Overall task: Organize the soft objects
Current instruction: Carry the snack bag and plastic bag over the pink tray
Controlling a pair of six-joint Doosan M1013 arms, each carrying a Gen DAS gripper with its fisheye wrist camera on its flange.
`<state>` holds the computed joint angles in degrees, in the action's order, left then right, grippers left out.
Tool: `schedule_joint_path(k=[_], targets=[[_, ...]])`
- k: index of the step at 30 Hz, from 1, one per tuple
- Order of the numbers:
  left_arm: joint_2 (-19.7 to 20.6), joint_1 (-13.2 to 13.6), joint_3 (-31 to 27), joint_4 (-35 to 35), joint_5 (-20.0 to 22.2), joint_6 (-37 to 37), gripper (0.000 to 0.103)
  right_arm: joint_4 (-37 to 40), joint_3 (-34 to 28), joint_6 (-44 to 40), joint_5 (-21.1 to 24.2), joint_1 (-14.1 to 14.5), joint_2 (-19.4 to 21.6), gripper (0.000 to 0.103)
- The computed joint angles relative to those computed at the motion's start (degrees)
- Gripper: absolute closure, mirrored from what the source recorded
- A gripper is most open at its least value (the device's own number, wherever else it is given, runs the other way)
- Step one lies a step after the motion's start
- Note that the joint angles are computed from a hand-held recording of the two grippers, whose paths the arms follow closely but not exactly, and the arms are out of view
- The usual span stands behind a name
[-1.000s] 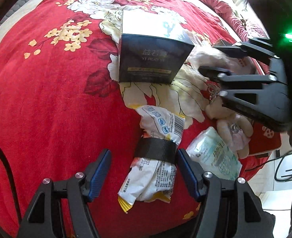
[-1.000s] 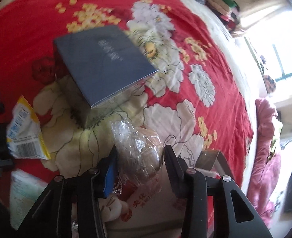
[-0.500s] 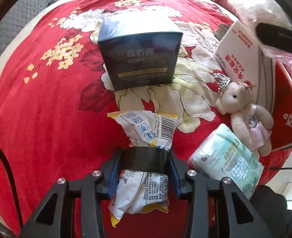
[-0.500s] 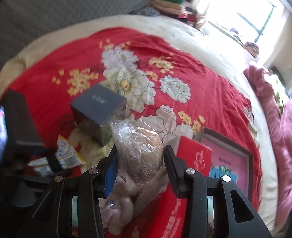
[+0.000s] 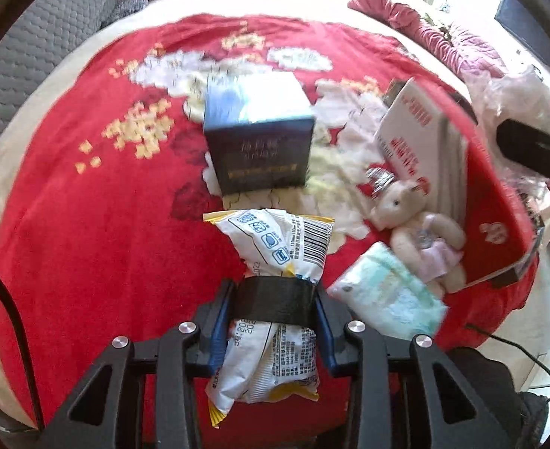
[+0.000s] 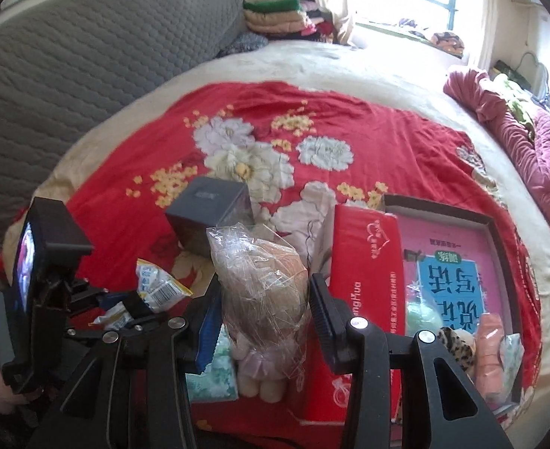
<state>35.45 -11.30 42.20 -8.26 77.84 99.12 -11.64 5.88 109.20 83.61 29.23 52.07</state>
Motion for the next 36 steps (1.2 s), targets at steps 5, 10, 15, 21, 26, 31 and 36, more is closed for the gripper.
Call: schedule_joint_path(k=[5, 10, 15, 21, 26, 31, 36], targets=[[-2.2, -0.4, 0.9, 0.0, -2.3, 0.2, 0.064, -1.8, 14.8, 4.8, -9.1, -0.1, -8.4, 0.058], [-3.2, -1.3, -0.2, -1.7, -2.9, 1.0, 0.064, -4.7, 23.7, 9.6, -14.5, -0.2, -14.1, 0.058], [-3.1, -2.9, -2.8, -3.7, -2.5, 2.9, 0.064, -8.8, 31.0, 15.8, -19.1, -0.8, -19.2, 0.058], [-1.2, -5.7, -8.4, -5.9, -0.3, 5.0, 0.064, -15.6, 39.5, 25.0, -22.8, -1.5, -25.3, 0.058], [1.1, -8.0, -13.2, -6.1, 2.2, 6.1, 0.064, -20.2, 46.5, 33.2, -23.8, -2.5, -29.8, 0.058], [4.3, -9.9, -18.1, -6.4, 5.6, 7.0, 0.064, -20.6, 50.5, 36.4, -24.1, -3.4, -32.1, 0.058], [6.8, -11.6, -21.4, -6.8, 8.6, 7.8, 0.064, -19.6, 53.2, 37.9, -24.9, -4.1, -33.3, 0.058]])
